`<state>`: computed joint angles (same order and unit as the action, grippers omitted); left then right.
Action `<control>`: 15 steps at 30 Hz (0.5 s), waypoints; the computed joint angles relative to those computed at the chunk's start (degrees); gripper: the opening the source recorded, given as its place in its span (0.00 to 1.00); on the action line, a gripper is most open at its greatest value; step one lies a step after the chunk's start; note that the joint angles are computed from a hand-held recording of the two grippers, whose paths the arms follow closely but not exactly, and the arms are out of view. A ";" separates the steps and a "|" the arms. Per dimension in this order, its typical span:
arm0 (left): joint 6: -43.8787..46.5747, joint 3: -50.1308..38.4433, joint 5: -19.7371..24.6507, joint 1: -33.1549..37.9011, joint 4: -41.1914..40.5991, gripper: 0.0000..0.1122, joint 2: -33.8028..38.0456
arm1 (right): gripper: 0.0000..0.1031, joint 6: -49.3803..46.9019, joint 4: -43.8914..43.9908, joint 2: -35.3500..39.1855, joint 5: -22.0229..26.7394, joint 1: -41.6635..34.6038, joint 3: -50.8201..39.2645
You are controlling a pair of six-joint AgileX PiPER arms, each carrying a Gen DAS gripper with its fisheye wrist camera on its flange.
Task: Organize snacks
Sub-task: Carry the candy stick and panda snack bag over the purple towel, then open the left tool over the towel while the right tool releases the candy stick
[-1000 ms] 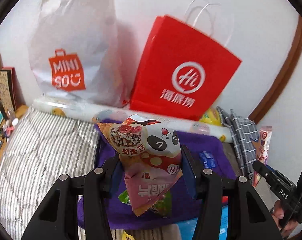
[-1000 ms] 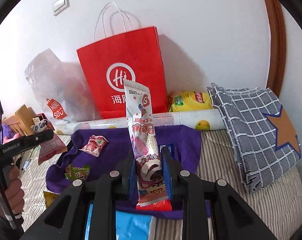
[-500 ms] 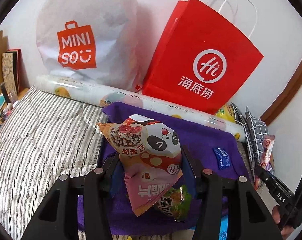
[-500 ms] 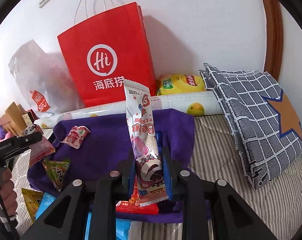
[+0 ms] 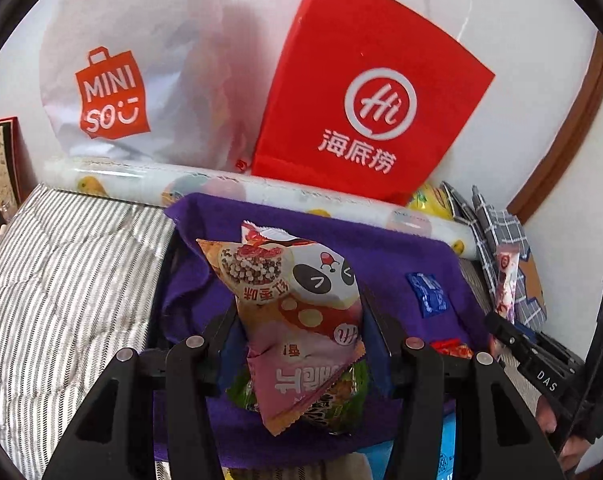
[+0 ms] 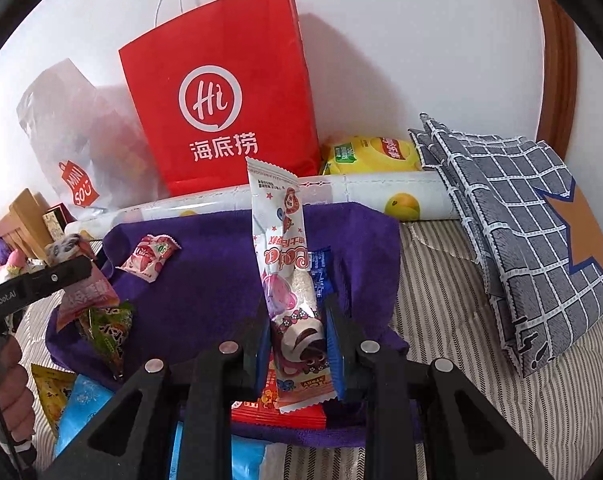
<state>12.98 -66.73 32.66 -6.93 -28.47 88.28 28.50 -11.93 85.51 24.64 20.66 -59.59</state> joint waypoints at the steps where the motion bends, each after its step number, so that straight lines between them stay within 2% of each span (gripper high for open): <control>1: -0.54 -0.06 0.02 -0.40 0.83 0.47 0.12 | 0.24 -0.08 0.01 0.08 0.17 0.02 -0.04; 9: -1.67 -1.38 2.57 -1.54 3.44 0.50 1.27 | 0.24 -1.87 1.69 0.60 0.69 -0.26 -0.19; 15: -2.55 -1.48 2.82 -2.47 5.13 0.56 0.99 | 0.24 -2.65 2.77 0.59 0.35 -0.85 0.17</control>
